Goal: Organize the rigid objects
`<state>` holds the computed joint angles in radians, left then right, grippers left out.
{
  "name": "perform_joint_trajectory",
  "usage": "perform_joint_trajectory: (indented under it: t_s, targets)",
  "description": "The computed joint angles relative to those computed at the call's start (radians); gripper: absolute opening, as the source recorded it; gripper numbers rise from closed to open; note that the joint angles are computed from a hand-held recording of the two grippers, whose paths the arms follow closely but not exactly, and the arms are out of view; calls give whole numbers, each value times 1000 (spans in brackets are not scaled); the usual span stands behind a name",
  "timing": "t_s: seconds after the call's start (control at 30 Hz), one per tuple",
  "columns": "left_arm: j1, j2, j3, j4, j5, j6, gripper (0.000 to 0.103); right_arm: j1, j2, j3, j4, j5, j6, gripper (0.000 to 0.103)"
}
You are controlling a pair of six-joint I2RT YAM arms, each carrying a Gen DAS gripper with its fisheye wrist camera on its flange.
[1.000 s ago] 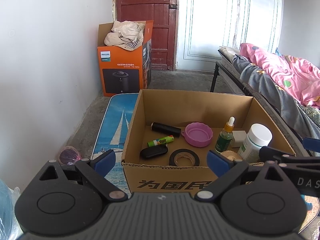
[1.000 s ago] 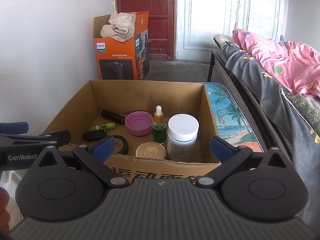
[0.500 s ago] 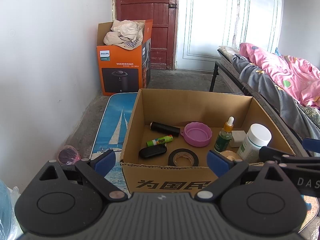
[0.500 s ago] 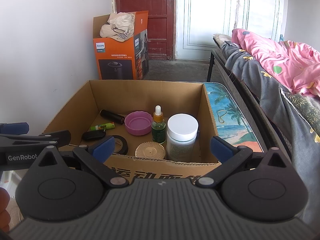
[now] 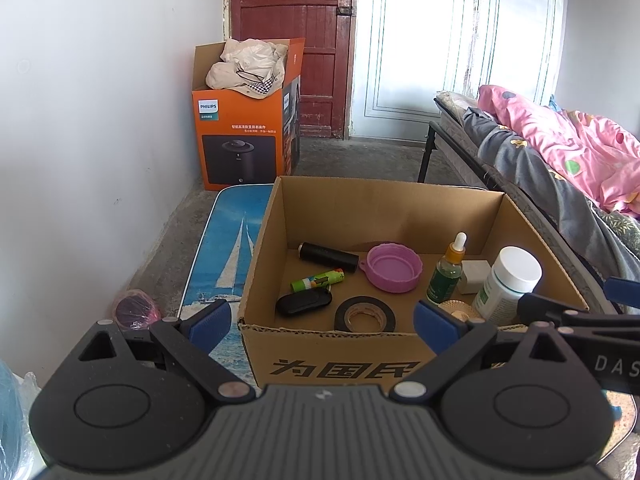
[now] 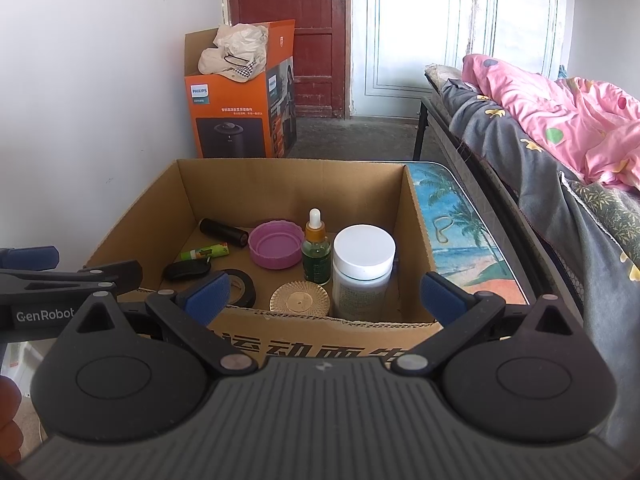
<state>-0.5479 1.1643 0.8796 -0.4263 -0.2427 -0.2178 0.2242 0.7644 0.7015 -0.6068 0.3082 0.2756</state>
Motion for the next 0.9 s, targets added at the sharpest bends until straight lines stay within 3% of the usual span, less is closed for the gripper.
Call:
perform_joint_trajectory:
  t_s: [0.9]
  targets:
    - [5,0,0,-2,0,6,98,24,5,5,-10,5,27,102]
